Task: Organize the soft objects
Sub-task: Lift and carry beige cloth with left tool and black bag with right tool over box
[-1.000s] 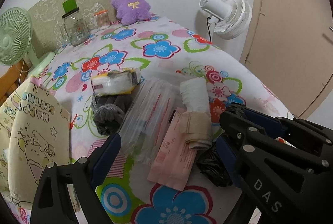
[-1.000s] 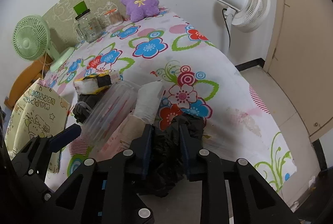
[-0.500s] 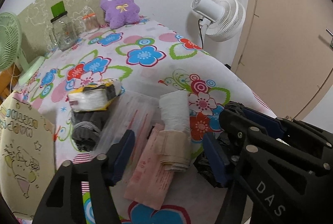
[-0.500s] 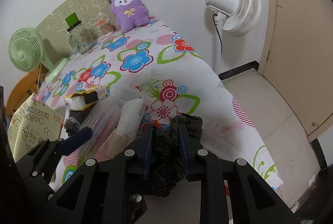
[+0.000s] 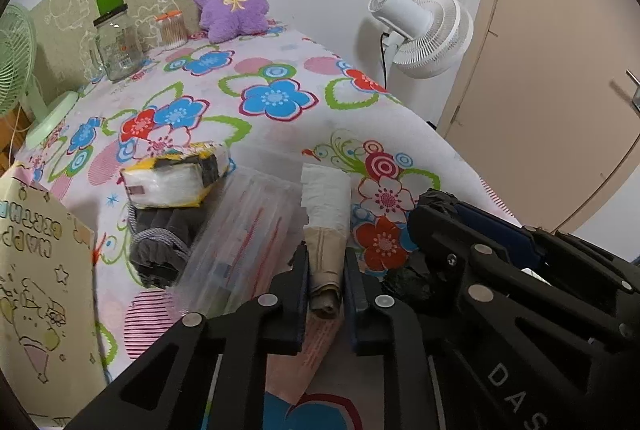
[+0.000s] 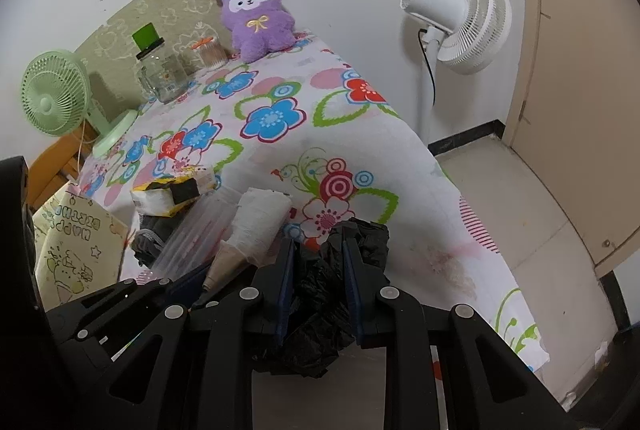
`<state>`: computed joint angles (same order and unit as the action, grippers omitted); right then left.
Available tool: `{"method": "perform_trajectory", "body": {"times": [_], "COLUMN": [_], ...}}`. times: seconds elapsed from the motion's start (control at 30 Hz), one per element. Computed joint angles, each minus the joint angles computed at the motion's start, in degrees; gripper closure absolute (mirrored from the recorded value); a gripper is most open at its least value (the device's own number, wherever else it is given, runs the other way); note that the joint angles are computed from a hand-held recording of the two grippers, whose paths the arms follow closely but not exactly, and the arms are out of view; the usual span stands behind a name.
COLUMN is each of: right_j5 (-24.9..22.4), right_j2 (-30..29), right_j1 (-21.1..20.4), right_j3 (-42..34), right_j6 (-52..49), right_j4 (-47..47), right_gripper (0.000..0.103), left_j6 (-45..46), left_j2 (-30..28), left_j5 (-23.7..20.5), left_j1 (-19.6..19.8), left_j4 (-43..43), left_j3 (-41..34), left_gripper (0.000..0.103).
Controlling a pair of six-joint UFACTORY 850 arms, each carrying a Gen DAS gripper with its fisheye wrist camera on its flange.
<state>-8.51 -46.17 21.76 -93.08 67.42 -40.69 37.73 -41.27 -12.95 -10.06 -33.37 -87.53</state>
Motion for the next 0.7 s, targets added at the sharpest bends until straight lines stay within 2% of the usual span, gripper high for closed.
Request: {"method": "perform_trajectory", "body": {"times": [0.4, 0.7], "right_j5": [-0.7, -1.8], "right_j2": [2.3, 4.4], "right_j1": [1.5, 3.0], "right_j3": [0.9, 1.9], "right_j6": [14.3, 23.9], "right_j4": [-15.9, -26.7], "right_gripper": [0.076, 0.076], "left_j6": [11.7, 16.8], "left_j2": [3.9, 7.1], "left_j5": [2.0, 3.9], "left_j1": [1.1, 1.9], "left_j4": [-12.3, -16.7], "left_j3": [3.4, 6.0], "left_gripper": [0.092, 0.092]}}
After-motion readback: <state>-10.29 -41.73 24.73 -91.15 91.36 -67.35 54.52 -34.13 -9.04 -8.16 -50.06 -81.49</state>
